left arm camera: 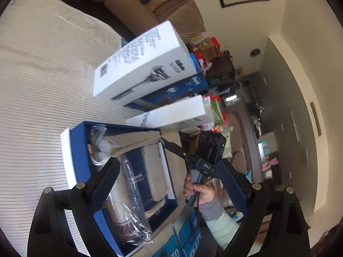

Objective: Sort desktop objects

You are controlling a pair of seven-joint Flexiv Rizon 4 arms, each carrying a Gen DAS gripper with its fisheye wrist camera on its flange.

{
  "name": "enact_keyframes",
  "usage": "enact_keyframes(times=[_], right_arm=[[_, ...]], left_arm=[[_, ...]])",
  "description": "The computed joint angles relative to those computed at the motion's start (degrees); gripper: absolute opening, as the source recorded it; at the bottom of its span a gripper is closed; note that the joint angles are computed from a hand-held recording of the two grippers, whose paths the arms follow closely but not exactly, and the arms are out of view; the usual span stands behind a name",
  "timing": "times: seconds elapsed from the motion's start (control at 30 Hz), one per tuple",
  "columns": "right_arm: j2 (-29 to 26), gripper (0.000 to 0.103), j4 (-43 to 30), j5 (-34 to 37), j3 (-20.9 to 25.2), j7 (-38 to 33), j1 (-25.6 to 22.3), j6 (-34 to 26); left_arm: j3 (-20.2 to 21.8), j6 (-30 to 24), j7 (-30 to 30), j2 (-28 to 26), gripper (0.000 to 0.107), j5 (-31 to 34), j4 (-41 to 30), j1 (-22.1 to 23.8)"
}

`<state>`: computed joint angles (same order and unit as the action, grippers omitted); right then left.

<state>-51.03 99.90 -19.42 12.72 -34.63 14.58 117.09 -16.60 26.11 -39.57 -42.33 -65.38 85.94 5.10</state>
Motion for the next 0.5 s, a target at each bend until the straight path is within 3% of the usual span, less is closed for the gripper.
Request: enact_keyframes(times=[0.2,0.4,0.5], right_arm=[[0.08,0.045,0.44,-4.54,4.62,2.00,-3.80,-1.38],[0.92,0.045,1.40,-10.10,8.81,4.40,-8.11,-3.11],[0.94,0.045,0.63,-14.01,11.90,5.01,-10.49,-7.02]], left_arm=[[1.21,0.08,-5.76,-3.13,0.094,9.40,-5.54,-3.88],[0.23,1.30,-11.52,-7.25,0.094,12.84,-10.70,-4.82],[-0.99,2.13,-12.47,-8.11,0.094,12.38,-11.48,-4.37]])
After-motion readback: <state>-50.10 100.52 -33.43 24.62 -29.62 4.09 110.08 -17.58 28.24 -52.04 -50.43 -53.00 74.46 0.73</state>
